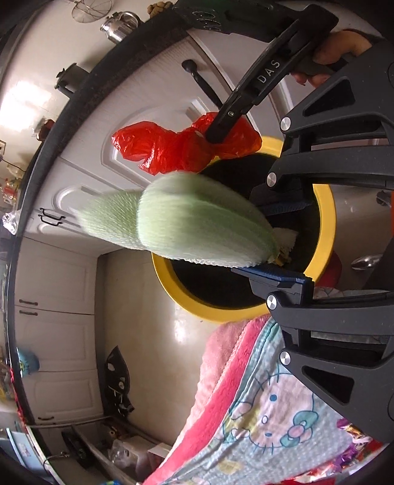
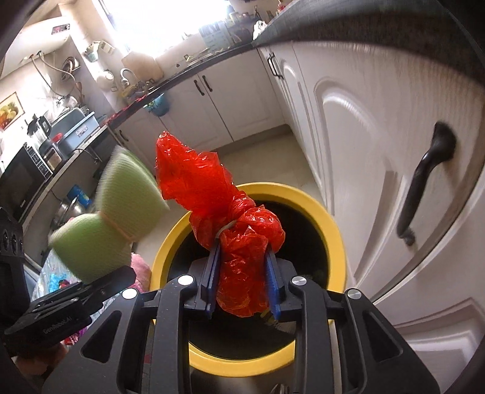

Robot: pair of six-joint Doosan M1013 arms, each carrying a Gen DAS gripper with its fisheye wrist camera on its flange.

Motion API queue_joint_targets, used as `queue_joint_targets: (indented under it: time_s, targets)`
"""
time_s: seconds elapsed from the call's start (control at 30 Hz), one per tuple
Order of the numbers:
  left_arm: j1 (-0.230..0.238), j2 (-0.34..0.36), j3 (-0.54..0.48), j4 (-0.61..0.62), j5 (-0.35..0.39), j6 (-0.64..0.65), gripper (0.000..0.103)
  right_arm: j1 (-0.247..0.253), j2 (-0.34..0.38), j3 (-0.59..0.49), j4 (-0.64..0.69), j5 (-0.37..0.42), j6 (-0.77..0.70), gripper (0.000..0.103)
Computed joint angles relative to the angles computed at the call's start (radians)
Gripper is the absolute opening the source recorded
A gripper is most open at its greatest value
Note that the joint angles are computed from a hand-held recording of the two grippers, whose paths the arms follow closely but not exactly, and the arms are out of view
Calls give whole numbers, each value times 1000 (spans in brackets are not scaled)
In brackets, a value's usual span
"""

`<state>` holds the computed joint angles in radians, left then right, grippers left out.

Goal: Collect trash
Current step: 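Carry the scrubber and red bag over the bin and release both, then move both tools back over the bed toward the blue cloth and wrappers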

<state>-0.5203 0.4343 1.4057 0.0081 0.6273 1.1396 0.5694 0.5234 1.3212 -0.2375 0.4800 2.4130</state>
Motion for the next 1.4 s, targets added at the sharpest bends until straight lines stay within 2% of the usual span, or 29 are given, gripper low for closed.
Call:
queue_joint_targets:
  time_s: [0.13,0.2,0.23,0.3,0.37,0.4,0.6,1.0,1.2,1.4]
  targets:
    - [3,-3,8,39,5,-43,52,-1,7,-3,29,8,-4,43]
    - [3,-14,21,88,3,-88,58,2,8,-4,14,17,14,50]
    - [2,-20,28,121,2,-121,67,4,7,-4,1,19,23,51]
    - [7,-31,36,156,2,-158,78,8,8,-8,-23,24,37,55]
    - [10,-48,53,192,-8,-198,83,15,6,-11,-54,30,55,59]
    - [10,-58,64,219,-14,-228,91,19,4,-11,-75,29,68,62]
    - [12,-115,122,348,-44,-363,92,47,-8,-15,-157,13,84,72]
    - [16,-218,219,549,-71,-593,92,86,-32,-23,-217,-37,63,77]
    - [12,-262,256,665,-65,-715,92,100,-43,-23,-203,-63,23,78]
    - [11,-299,287,743,-48,-806,92,115,-42,-36,-130,-87,-71,78]
